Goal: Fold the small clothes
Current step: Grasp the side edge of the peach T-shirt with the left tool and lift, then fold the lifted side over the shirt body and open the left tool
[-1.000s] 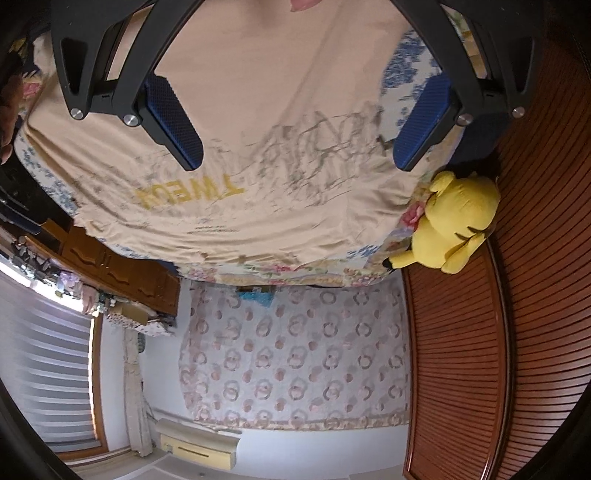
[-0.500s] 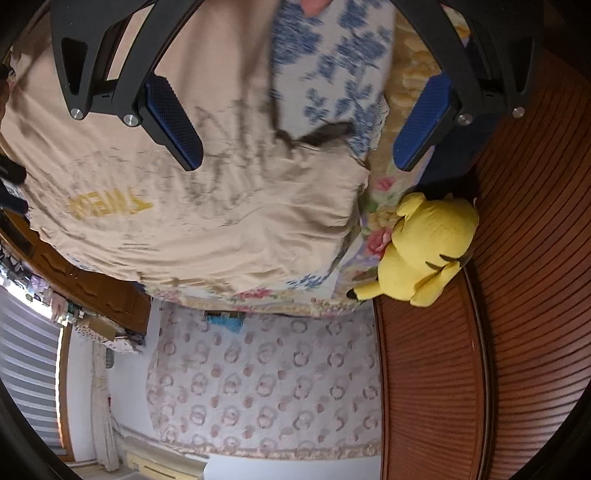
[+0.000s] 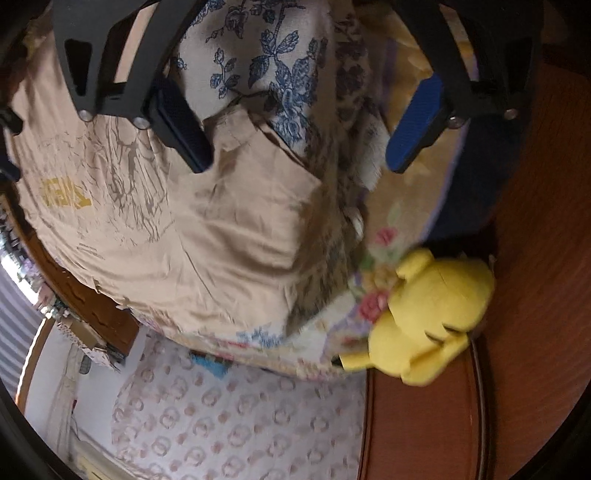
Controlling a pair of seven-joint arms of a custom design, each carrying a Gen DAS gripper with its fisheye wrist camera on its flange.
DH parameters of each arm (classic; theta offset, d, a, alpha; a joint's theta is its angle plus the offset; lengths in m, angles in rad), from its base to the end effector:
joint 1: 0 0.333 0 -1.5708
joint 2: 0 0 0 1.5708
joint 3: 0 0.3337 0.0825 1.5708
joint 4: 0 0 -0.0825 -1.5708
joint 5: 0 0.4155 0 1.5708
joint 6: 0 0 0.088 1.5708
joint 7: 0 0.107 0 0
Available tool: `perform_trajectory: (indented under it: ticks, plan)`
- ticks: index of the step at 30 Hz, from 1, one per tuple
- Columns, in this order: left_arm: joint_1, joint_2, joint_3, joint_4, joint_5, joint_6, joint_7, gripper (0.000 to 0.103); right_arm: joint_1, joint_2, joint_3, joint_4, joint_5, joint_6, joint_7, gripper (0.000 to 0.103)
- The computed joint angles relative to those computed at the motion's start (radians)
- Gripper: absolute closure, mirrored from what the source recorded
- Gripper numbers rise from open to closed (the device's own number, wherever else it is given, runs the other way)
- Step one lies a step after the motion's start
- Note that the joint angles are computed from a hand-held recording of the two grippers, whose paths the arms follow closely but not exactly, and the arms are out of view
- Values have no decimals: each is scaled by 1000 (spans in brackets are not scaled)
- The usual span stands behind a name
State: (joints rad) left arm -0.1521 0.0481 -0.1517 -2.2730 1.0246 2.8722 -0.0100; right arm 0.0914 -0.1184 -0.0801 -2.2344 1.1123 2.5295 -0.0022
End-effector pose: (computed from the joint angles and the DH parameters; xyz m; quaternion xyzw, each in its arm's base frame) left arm 0.5307 -0.2164 0.3752 -0.7694 0.5366 -0.2752 0.2108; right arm 0.5612 -0.0040 0.4612 -0.8319 0.3557 -0.1706 0.3903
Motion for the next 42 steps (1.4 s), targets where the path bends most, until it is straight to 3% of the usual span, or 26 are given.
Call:
perform_trajectory:
  ticks: [2, 8, 11, 13, 18, 21, 27, 34, 37, 42]
  plan:
    - [8, 11, 4, -8, -31, 57, 21, 27, 3, 4, 5, -4, -7, 10, -5, 6]
    - [8, 40, 4, 0, -184, 109, 214, 41, 11, 16, 14, -11, -4, 46, -14, 6]
    - [7, 40, 10, -4, -239, 138, 278, 56, 16, 11, 16, -21, 7, 69, -24, 6]
    - [-2, 36, 12, 3, -253, 111, 312, 60, 20, 8, 15, -24, 29, 82, -44, 6]
    - [-17, 15, 19, 26, -156, 25, 259, 89, 17, 15, 10, -15, 44, 77, -39, 6]
    - [-21, 10, 11, 50, -94, -27, 230, 95, 15, 16, 10, -13, 53, 75, -41, 6]
    - [-28, 28, -12, 124, -90, -48, 282, 98, 15, 19, 13, -11, 62, 80, -43, 6]
    - [-92, 117, -46, 272, -215, -39, 519, 98, 12, 19, 12, -12, 72, 76, -38, 6]
    - [-127, 123, -42, 287, -239, -45, 561, 98, 10, 18, 12, -12, 75, 74, -37, 6]
    - [-133, 90, -35, 245, -301, -27, 596, 83, 9, 17, 11, -13, 78, 73, -37, 6]
